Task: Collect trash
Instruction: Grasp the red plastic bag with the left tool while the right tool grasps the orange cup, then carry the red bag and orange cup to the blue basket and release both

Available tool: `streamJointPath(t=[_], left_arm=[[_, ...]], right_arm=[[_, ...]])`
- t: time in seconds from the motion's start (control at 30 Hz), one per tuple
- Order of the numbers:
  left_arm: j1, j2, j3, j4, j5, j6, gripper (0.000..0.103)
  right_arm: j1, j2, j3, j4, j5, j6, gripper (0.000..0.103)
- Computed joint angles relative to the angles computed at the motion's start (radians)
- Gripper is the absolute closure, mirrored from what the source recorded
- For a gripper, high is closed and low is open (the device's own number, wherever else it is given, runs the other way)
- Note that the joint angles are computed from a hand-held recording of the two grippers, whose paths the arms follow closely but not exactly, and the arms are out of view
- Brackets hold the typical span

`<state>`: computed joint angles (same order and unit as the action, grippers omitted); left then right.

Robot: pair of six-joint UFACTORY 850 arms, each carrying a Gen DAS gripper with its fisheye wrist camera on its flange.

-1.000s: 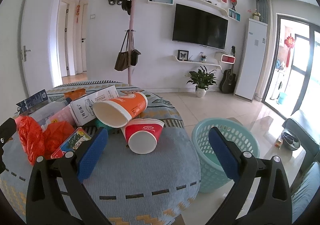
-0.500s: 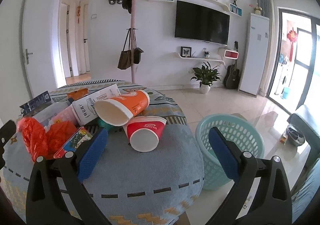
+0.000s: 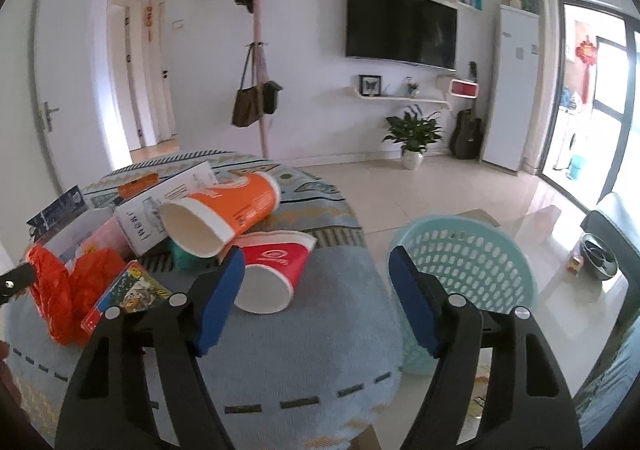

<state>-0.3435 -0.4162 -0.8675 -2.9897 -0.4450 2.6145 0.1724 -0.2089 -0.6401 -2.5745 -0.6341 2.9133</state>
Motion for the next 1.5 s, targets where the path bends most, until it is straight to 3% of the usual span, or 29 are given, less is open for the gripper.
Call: streamJointPath(t=[0.17, 0.27, 0.33, 0.43, 0.53, 0.63, 0.7, 0.77, 0.8, 0.93, 1.1, 1.27, 1.4, 1.5], left_arm=[[-0.007, -0.06, -0.06, 0.1, 0.054, -0.093, 0.009], [-0.003, -0.087, -0.093, 0.153, 0.095, -0.143, 0.024], [0.01, -0.097, -0.099, 0.266, 0.082, -0.254, 0.032], [0.014, -0.098, -0.101, 0.269, 0.083, -0.25, 0.041], [0.012, -0.088, -0.09, 0.229, 0.073, -0.209, 0.047], [0.009, -0.072, -0.072, 0.174, 0.058, -0.148, 0.052], [0.011, -0.06, -0.059, 0.17, 0.041, -0.142, 0.053], [0.018, -0.051, -0.047, 0.171, 0.02, -0.145, 0.055], [0.02, -0.044, -0.038, 0.167, 0.009, -0.144, 0.055], [0.031, -0.013, -0.01, 0.144, -0.032, -0.121, 0.056], [0.043, 0.024, 0.011, 0.167, -0.092, -0.122, 0.057], [0.013, 0.077, 0.019, 0.101, -0.115, -0.02, 0.057], [-0.033, 0.086, -0.015, 0.0, -0.074, 0.112, 0.057], [-0.052, 0.072, -0.062, 0.08, -0.062, 0.06, 0.057]], right_arm=[[0.004, -0.062, -0.065, -0.039, 0.056, -0.007, 0.032], [-0.002, -0.093, -0.107, -0.043, 0.096, -0.014, 0.032], [-0.021, -0.1, -0.132, -0.151, 0.135, 0.078, 0.032], [-0.038, -0.123, -0.189, -0.298, 0.186, 0.196, 0.029], [-0.018, -0.155, -0.237, -0.21, 0.218, 0.097, 0.029], [0.007, -0.204, -0.295, 0.014, 0.252, -0.118, 0.03], [0.004, -0.224, -0.317, 0.043, 0.266, -0.133, 0.041], [-0.003, -0.231, -0.326, 0.035, 0.284, -0.12, 0.07], [-0.007, -0.235, -0.332, 0.029, 0.294, -0.113, 0.074], [-0.01, -0.22, -0.316, -0.004, 0.261, -0.068, 0.096], [-0.018, -0.178, -0.287, -0.095, 0.223, 0.027, 0.096], [-0.041, -0.102, -0.236, -0.173, 0.17, 0.119, 0.096], [-0.083, -0.043, -0.198, -0.199, 0.145, 0.158, 0.096], [-0.115, -0.007, -0.165, -0.144, 0.101, 0.12, 0.096]])
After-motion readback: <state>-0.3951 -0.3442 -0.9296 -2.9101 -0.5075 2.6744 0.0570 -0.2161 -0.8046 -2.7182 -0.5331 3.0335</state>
